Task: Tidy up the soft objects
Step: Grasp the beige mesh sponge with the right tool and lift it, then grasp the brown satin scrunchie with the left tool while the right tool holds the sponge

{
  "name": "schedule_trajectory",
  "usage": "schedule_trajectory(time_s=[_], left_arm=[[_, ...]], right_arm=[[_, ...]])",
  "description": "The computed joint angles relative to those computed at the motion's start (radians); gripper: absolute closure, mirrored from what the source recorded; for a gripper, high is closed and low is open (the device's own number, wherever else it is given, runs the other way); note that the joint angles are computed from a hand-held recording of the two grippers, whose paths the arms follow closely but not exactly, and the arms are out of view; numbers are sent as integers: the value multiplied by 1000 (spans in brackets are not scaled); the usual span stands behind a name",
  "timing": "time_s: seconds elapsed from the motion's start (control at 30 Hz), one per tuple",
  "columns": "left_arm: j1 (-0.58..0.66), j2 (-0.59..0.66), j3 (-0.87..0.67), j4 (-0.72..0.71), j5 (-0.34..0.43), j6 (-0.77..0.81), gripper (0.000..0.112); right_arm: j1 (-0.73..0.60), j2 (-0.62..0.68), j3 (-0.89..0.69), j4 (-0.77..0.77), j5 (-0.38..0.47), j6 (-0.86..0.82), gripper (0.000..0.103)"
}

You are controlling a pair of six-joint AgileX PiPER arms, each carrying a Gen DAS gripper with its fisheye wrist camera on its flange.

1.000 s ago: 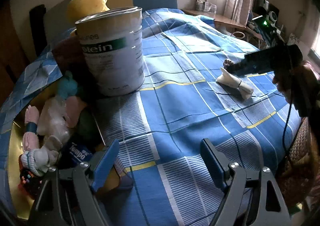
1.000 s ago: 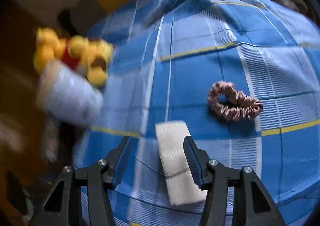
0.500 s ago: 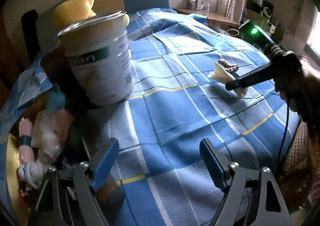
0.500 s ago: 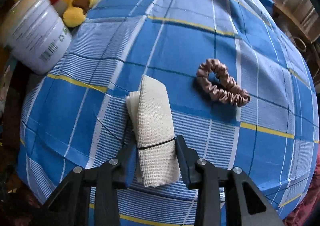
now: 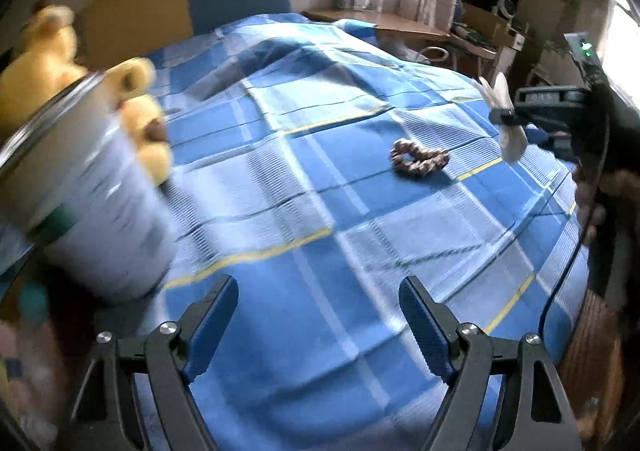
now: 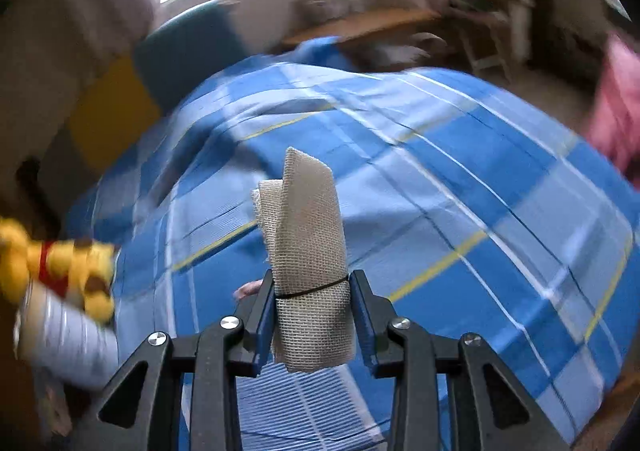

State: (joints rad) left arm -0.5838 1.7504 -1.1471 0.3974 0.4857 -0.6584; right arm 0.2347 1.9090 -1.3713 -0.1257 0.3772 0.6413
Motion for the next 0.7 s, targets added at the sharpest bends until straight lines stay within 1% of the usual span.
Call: schedule_trajectory(time_s=[0.07, 0.13, 0.23, 0.3, 0.33, 0.4, 0.6, 0.7], left_arm=[[1, 81, -103, -68, 9, 84, 29], [-9, 159, -207, -89, 35, 125, 29], [-10, 278, -371, -171, 66, 236, 29], [-10, 370, -503, -239, 98, 320, 28], [-10, 397, -544, -252, 110, 337, 26], [-8, 476, -663, -294, 143, 382, 21], [-9, 698, -1029, -367, 279, 436, 16], [-9, 825, -1249, -378, 374, 443, 15]], right_arm=[[-12, 4, -8, -37, 22, 79, 69], [-39, -23, 34, -5, 2, 65, 69], [-70, -47, 73, 52, -33, 25, 69], [-92, -53, 86, 150, -43, -68, 69], [-93, -39, 74, 175, -44, -85, 69], [-107, -39, 78, 272, -47, -173, 69], [-130, -28, 79, 416, -40, -283, 68], [-129, -30, 82, 419, -41, -285, 68]])
